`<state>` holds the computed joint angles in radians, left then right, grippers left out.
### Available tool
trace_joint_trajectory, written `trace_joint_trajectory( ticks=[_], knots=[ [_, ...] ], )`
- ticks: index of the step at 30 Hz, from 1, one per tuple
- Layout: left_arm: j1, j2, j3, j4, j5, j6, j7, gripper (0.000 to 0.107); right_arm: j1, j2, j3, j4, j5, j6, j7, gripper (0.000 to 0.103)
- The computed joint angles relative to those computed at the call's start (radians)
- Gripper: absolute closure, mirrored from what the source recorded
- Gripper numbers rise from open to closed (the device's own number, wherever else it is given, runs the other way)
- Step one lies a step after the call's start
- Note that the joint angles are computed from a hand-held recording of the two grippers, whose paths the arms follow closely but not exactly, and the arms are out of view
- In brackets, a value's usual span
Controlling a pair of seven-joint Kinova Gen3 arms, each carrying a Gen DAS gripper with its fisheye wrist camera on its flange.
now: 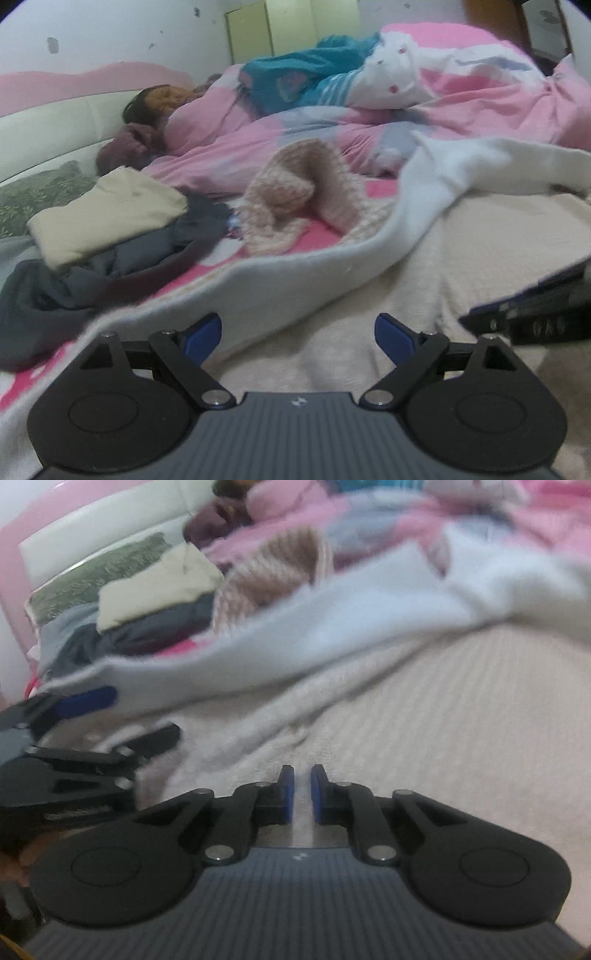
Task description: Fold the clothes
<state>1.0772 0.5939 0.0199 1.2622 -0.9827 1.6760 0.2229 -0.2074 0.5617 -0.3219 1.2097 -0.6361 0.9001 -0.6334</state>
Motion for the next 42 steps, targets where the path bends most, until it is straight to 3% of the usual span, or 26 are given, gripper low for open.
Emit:
trace_joint_trajectory(
  ticks=[3,6,9,12,14,19,22,24,26,28,31,33,37,39,42],
  knots=[
    [-0.001,-0.038,0.006,0.05,0.001,-0.031,0.041,0.016,0.1,-0.021,-0.104,0.082,-0.023,0.056,0.065,0.098],
    [-0.01,-0.057,0.019,0.074,-0.003,-0.047,0.061,0.016,0.195,-0.06,-0.195,0.118,0.039,0.175,0.18,0.098],
    [-0.016,-0.062,0.028,0.081,-0.006,-0.051,0.073,0.016,0.149,-0.063,-0.132,0.078,0.01,0.192,0.194,0.1],
    [-0.014,-0.062,0.033,0.085,-0.009,-0.048,0.086,0.016,0.038,-0.05,-0.014,0.038,-0.016,0.084,0.095,0.1],
    [-0.009,-0.068,0.035,0.093,-0.016,-0.051,0.101,0.016,0.034,-0.033,0.002,0.061,-0.039,0.046,0.062,0.1],
    [-0.004,-0.092,0.047,0.121,-0.041,-0.076,0.134,0.016,0.244,-0.113,-0.074,0.28,-0.202,0.177,0.217,0.1],
    [-0.001,-0.107,0.056,0.142,-0.062,-0.102,0.16,0.016,0.373,-0.144,-0.114,0.35,-0.231,0.247,0.27,0.1],
    [0.002,-0.111,0.061,0.155,-0.083,-0.12,0.173,0.016,0.392,-0.148,-0.106,0.319,-0.256,0.244,0.224,0.098],
    [0.008,-0.123,0.067,0.182,-0.116,-0.16,0.204,0.016,0.337,-0.143,-0.046,0.245,-0.262,0.178,0.185,0.098],
    [0.005,-0.147,0.079,0.222,-0.144,-0.23,0.245,0.016,0.246,-0.13,0.047,0.157,-0.202,0.096,0.118,0.097],
    [-0.008,-0.162,0.101,0.246,-0.165,-0.31,0.254,0.016,0.155,-0.106,0.151,0.114,-0.08,0.011,-0.001,0.098],
    [-0.015,-0.157,0.109,0.238,-0.163,-0.339,0.219,0.016,0.185,-0.122,0.158,0.152,-0.047,0.032,-0.028,0.098],
    [-0.031,-0.156,0.11,0.236,-0.145,-0.409,0.165,0.016,0.367,-0.18,0.094,0.228,-0.077,0.189,0.0,0.098],
    [-0.039,-0.148,0.107,0.223,-0.126,-0.431,0.132,0.016,0.434,-0.165,0.051,0.184,-0.058,0.262,-0.061,0.098],
    [-0.036,-0.122,0.095,0.189,-0.09,-0.423,0.079,0.015,0.395,-0.123,0.094,0.083,-0.104,0.26,-0.086,0.097]
  ],
)
